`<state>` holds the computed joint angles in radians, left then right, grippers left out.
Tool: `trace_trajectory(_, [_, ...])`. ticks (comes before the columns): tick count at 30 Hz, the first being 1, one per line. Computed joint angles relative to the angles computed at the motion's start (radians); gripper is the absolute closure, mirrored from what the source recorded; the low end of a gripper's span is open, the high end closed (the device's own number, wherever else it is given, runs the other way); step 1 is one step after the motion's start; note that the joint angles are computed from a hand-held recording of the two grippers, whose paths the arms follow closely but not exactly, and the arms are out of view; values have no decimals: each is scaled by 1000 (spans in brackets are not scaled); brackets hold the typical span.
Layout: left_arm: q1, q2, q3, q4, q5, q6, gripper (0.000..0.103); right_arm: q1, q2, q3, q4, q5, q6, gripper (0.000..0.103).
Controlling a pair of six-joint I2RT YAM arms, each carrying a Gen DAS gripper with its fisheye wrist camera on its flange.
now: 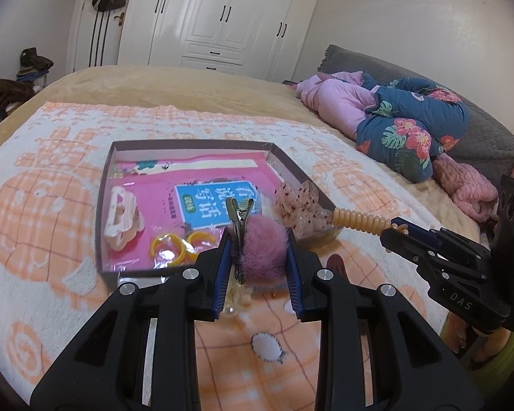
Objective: Organize jewelry
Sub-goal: 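Lower the pom-pom clip into the box with the left tool while the right tool drops the hair tie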
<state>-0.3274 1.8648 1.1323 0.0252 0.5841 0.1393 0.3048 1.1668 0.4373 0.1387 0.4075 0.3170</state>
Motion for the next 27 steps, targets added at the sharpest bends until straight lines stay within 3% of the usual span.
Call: trace_trajectory(27, [11,225,287,-21,-71,-81,82,-173,210,128,113,-54,-97,75])
